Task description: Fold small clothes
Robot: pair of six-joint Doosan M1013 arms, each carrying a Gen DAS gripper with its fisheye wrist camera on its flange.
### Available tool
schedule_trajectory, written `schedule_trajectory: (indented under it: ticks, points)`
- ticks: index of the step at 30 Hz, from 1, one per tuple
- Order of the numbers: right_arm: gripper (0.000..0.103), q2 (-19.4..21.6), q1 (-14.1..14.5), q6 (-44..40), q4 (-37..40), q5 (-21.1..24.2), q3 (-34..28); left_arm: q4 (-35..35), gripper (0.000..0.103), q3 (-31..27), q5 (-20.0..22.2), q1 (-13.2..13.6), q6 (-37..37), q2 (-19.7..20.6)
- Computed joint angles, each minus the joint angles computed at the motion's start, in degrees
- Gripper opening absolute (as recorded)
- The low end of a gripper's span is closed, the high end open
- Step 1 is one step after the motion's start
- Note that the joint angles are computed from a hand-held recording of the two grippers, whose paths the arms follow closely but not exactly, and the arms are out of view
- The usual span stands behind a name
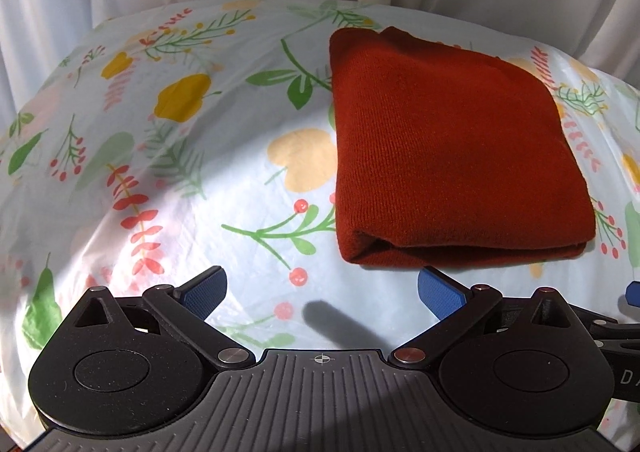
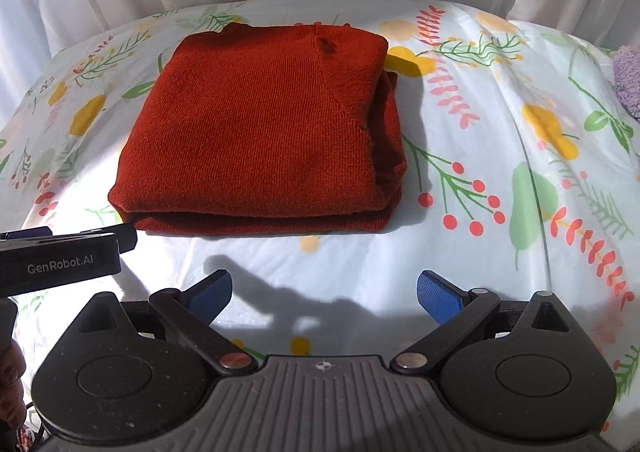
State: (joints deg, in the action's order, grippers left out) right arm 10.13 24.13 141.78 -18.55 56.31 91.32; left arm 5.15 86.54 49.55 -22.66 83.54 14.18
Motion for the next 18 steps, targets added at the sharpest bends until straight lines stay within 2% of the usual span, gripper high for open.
schedule_trajectory:
  ticks: [18]
  points:
    - [0.099, 0.5, 0.4, 2.1, -2.0, 2.6, -1.1, 1.2, 0.103, -0.3, 1.4, -0.7, 0.6, -0.2]
